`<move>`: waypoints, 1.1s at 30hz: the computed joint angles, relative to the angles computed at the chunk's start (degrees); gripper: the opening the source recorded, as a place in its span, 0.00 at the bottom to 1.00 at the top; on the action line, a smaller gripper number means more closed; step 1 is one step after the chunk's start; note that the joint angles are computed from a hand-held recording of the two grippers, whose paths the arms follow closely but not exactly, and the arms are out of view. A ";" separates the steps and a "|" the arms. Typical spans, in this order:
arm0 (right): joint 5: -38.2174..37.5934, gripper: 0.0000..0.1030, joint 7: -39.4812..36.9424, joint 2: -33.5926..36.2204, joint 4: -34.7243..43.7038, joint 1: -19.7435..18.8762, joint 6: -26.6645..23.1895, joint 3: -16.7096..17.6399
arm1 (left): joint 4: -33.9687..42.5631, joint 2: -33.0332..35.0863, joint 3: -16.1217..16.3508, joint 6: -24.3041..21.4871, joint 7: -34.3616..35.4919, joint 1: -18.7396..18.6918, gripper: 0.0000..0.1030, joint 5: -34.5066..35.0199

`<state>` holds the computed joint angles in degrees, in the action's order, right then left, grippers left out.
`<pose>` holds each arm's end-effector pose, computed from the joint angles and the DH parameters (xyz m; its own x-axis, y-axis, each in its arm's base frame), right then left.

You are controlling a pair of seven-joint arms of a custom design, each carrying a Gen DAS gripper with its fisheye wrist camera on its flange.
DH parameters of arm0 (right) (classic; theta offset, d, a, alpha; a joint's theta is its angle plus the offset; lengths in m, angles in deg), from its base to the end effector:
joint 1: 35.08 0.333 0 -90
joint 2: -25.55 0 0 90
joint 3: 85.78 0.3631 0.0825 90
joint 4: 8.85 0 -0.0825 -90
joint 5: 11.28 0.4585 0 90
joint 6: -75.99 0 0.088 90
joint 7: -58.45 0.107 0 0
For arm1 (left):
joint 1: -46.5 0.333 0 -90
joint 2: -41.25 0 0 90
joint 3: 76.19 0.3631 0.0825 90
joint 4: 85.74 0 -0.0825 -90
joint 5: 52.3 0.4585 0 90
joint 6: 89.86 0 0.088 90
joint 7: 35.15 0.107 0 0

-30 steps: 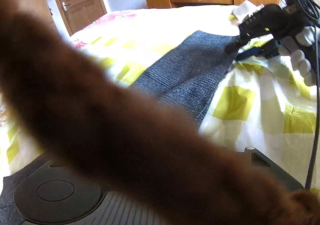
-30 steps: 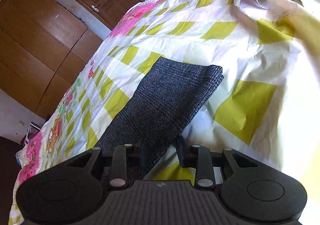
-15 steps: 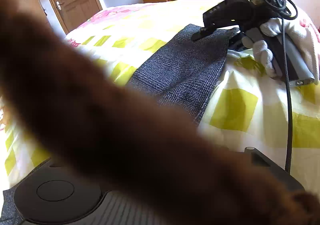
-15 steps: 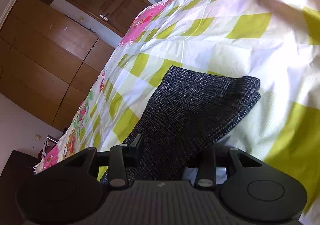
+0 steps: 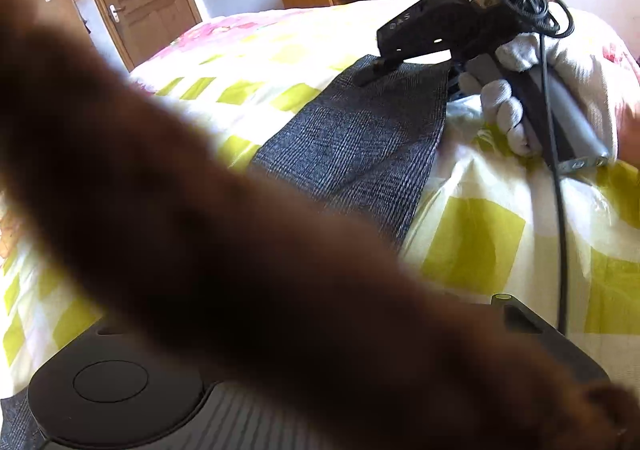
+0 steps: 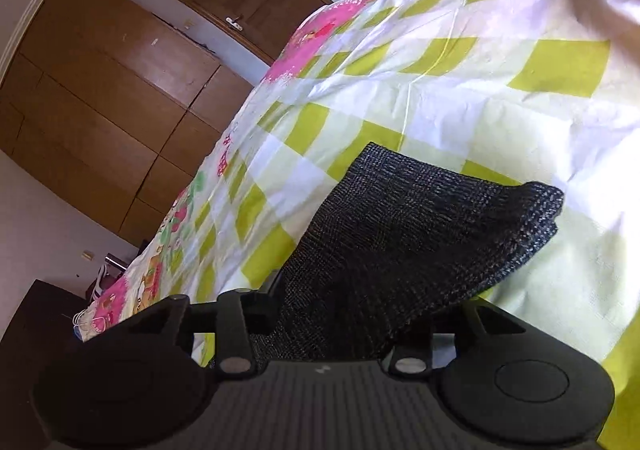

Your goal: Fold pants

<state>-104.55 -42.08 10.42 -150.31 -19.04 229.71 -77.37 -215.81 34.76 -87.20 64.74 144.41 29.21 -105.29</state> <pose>0.4520 0.2408 0.4159 -0.4855 -0.4891 -0.7246 -0.1557 0.8640 -0.4788 0.5329 -0.2588 0.4601 -0.9184 -0.3256 -0.2249 -0.1059 0.7500 -0.6530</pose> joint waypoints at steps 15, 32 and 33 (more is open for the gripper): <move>7.73 0.24 -5.57 -4.79 -2.52 -2.70 -3.59 4.91 | 2.29 3.18 -1.50 0.00 -4.30 0.37 0.77 2.34; 15.54 0.21 -25.40 -0.48 12.02 2.16 -17.19 8.46 | -0.63 -0.31 2.72 -8.49 -4.35 4.74 0.80 4.40; 15.38 0.21 -28.45 1.08 14.73 2.81 -17.06 8.27 | -0.64 -0.35 2.74 -8.79 -3.13 4.80 0.80 3.93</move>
